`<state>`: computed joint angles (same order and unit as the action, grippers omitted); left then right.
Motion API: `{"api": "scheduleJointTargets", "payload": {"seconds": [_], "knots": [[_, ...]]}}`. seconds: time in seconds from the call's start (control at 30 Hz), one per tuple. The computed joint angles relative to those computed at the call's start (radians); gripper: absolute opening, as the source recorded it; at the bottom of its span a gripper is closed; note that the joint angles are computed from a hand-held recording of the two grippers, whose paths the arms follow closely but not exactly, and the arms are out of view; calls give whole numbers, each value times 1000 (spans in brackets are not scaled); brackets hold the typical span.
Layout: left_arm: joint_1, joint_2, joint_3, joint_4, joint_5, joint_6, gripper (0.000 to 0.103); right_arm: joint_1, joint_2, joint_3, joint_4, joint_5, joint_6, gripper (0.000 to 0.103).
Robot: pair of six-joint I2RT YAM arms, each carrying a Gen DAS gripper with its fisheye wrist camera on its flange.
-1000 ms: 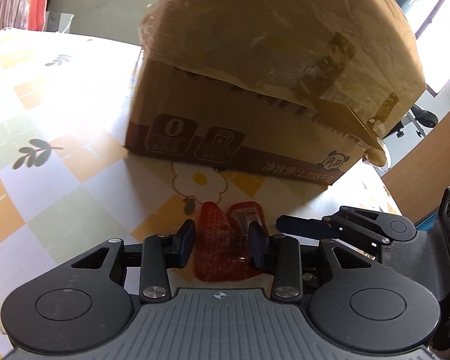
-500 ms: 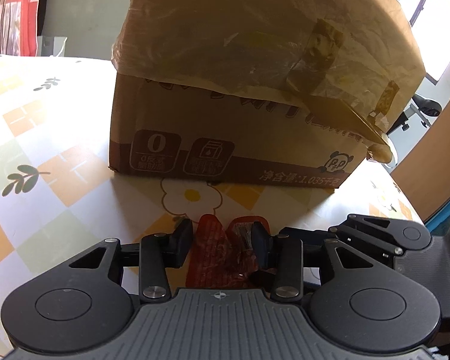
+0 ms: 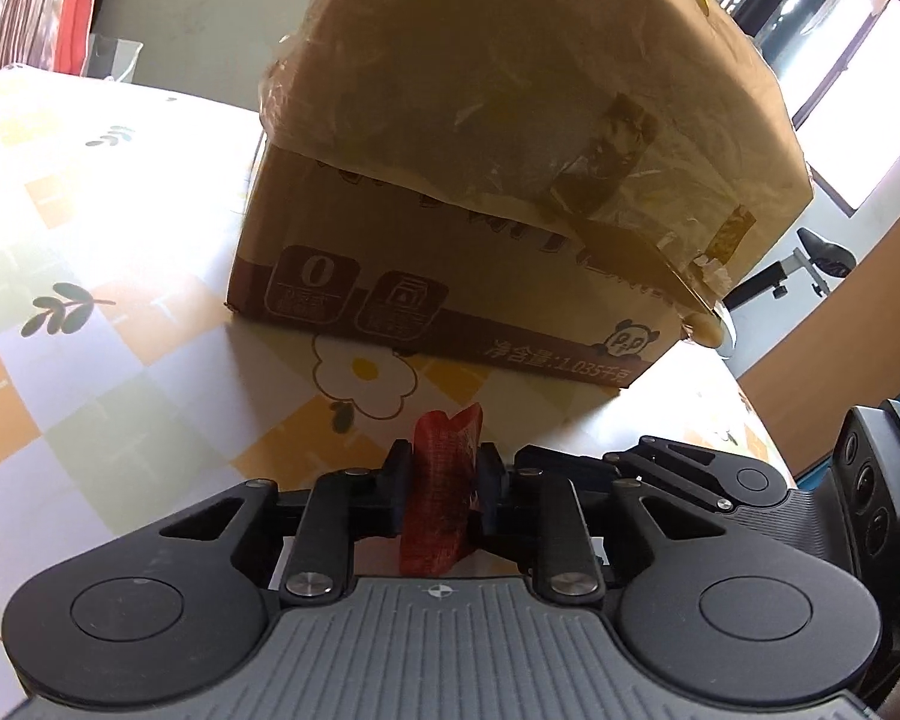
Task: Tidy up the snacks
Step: 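Lift the red candy packet with the left tool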
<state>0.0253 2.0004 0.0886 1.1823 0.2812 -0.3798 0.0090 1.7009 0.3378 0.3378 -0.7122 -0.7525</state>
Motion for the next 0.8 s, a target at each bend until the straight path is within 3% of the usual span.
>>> {"api": "scheduleJointTargets", "payload": {"seconds": [0.17, 0.3, 0.47, 0.57, 0.8], "knots": [[-17, -72, -5, -79, -31, 30, 24, -24, -22, 27, -103, -21, -36, 50], [-38, -60, -3, -54, -22, 23, 23, -59, -28, 43, -189, -56, -99, 50], [-22, -56, -28, 1, 57, 40, 19, -99, -8, 76, -275, -102, -149, 51], [-31, -65, -26, -14, 57, 45, 19, -120, 5, 111, -370, -138, -177, 59], [-32, -46, -32, 8, 100, 40, 19, -114, -13, 79, -339, -137, -186, 63]]}}
